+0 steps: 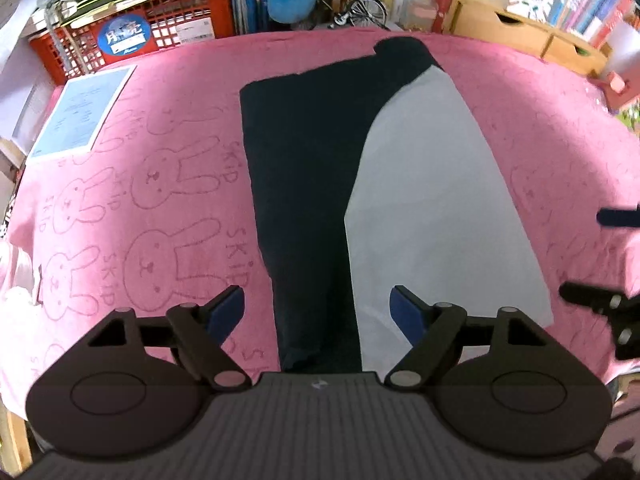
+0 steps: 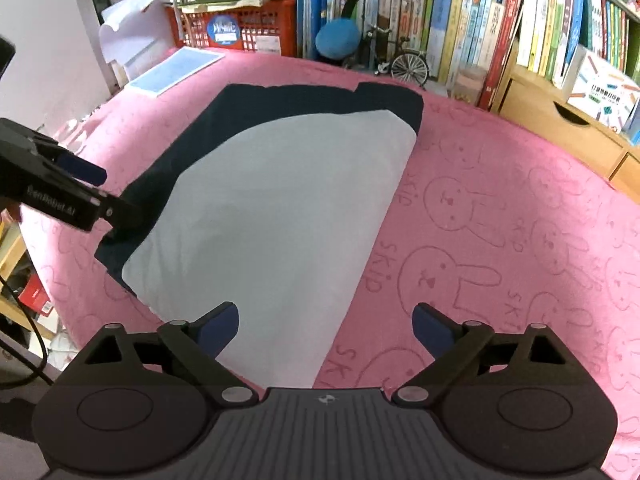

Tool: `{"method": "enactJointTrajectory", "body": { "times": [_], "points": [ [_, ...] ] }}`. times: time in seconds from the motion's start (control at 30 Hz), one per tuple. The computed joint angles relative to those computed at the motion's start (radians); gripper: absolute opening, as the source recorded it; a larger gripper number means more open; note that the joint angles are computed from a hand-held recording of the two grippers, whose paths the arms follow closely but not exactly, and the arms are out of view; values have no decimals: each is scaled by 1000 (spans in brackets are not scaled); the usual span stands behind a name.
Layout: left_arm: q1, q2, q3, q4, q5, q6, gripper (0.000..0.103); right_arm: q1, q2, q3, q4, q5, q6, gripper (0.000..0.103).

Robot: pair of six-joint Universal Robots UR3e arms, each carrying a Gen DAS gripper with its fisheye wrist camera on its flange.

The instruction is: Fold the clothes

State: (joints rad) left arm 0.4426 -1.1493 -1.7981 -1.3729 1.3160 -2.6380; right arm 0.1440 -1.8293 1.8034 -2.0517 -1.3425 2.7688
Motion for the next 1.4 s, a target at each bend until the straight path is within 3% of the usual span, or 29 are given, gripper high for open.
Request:
{"method": "enactJointTrajectory", "body": {
  "times": [0.1, 0.27, 0.37, 0.43, 0.53, 0.7, 0.87, 1.03, 1.4],
  "points": [
    [24, -14, 29, -30, -40, 23, 84, 33, -20, 6, -2, -21, 23, 95],
    [-64, 62, 24, -26, 31, 3, 91, 56, -78, 12, 19, -34, 33, 96],
    [-92, 124, 21, -25, 34, 6, 103, 55, -116, 16, 10, -14, 42, 99],
    [-82, 187, 7, -26, -1, 33, 103, 56, -141, 24, -4, -6, 61, 103],
    [-131, 237, -40, 19, 36, 24, 103, 72, -179, 58, -54, -23, 91, 103],
    [-117, 261, -46, -76, 21, -5, 103, 117, -230, 148, -162, -84, 97, 103],
    [-41, 309, -59, -166, -31, -5, 103, 101, -253, 146, -81, -53, 87, 103],
    [-79, 322, -75, -183, 29, -51, 103, 91, -248, 129, -14, -36, 102, 103],
    [59, 415, -51, -336, -49, 8, 103, 103, -244, 128, -5, -17, 67, 103]
  ]
}}
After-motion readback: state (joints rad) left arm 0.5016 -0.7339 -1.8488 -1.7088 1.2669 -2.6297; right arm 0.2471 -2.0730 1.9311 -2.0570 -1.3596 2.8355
